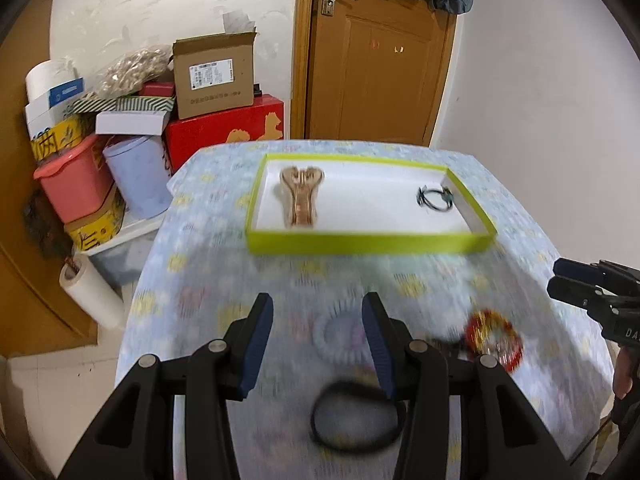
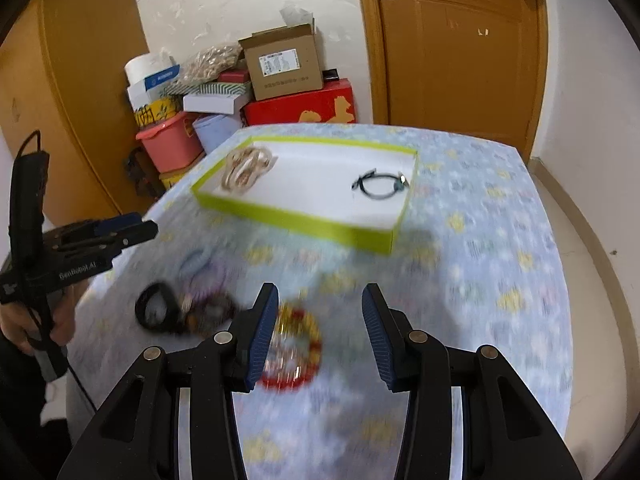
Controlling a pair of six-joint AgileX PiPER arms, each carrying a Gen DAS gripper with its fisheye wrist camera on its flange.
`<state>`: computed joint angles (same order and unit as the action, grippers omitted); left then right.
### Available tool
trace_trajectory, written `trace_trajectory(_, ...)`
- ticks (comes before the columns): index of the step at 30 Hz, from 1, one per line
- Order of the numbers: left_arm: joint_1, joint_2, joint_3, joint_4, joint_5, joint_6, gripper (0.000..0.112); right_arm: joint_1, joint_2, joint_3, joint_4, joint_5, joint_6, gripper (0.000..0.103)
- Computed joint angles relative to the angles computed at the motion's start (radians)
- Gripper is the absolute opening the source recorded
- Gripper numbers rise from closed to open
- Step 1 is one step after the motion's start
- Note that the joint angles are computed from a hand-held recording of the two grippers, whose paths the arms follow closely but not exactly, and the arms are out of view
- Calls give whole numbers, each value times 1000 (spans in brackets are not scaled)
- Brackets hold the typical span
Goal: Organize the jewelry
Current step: 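Withdraw both open tools from the tray back over the jewelry, then grasp the black watch band with the left tool while the right tool grasps the red bead bracelet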
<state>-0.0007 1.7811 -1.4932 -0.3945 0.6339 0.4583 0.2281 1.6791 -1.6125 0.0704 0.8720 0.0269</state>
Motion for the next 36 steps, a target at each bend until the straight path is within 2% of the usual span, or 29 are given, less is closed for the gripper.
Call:
trace_trajectory(6,10,-128,211,-26,-88,44,48,28,-126,176,-1,-42,26,45)
trace_trajectory(14,34,-207,330,-91,-90,109,48,54,-194,277,-1,-35,66,45)
trace_trajectory(27,24,-200,345,-62,-99,74,47,77,-198,295,-12,-48,71,45)
trace_trajectory(36,10,-113,269,7,-81,-9,30,79,-149,256,-25,-52,79,45)
